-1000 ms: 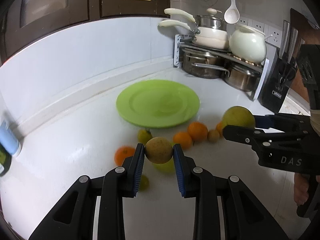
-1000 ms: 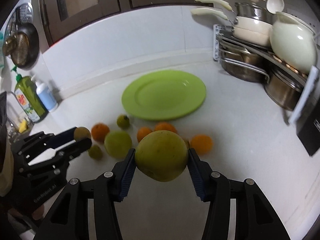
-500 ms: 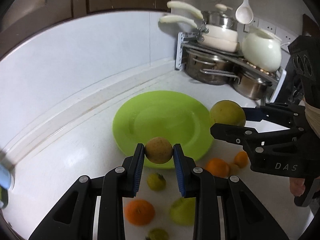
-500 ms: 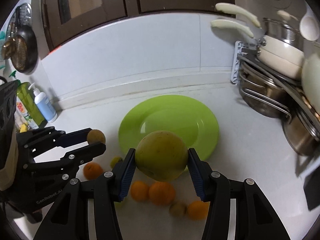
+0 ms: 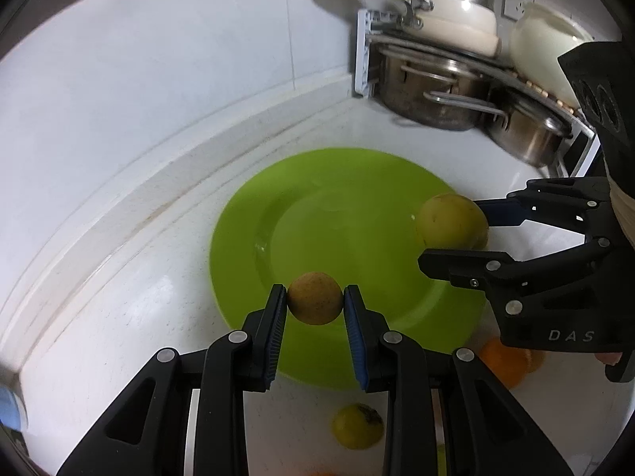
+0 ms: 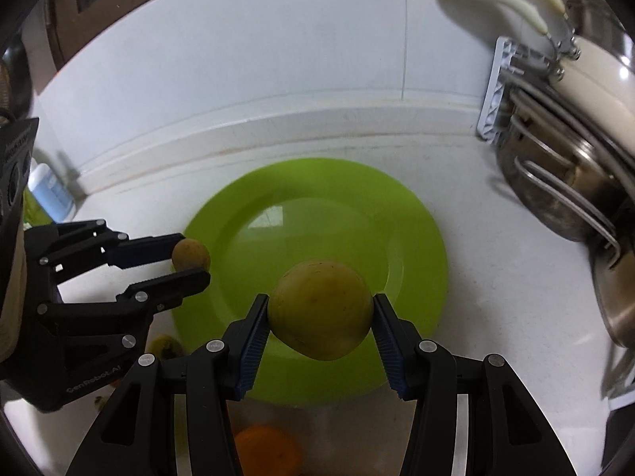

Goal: Organize fruits
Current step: 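Carry both fruits over the green plate and open both tools to release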

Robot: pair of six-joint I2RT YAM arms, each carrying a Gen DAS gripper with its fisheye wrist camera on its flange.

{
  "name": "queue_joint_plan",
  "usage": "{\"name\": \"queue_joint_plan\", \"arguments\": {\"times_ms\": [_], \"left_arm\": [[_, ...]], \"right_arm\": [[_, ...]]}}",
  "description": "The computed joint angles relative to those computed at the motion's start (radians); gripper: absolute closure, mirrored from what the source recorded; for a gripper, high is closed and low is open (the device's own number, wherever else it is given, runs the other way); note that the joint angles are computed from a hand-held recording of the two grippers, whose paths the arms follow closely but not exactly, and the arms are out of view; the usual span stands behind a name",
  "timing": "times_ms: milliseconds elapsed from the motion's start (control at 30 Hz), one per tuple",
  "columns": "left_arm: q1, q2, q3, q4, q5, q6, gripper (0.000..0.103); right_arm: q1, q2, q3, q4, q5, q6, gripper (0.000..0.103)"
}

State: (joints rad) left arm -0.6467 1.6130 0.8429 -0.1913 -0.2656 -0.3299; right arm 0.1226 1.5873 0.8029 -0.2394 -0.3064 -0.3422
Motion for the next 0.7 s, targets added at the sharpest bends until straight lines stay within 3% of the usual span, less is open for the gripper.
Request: {"name": "queue_joint_plan", "arguments": {"times_ms": [100, 500, 700], "left_arm": [[0.033, 0.042, 0.027, -0.008, 0.043, 0.02, 0.073], [0.045, 0.136, 0.094, -0.02, 0.061, 0.032, 0.073], [0.036, 0.111, 0.075, -0.017, 0.047, 0.026, 0.065]], "right_arm": [[0.004, 0.035, 0.014, 0.005, 0.01, 0.003, 0.051], [0.016, 0.108, 0.055, -0.006, 0.022, 0.01, 0.051], [0.018, 0.109, 0.055, 0.0, 0.019, 0.016, 0.051]]}}
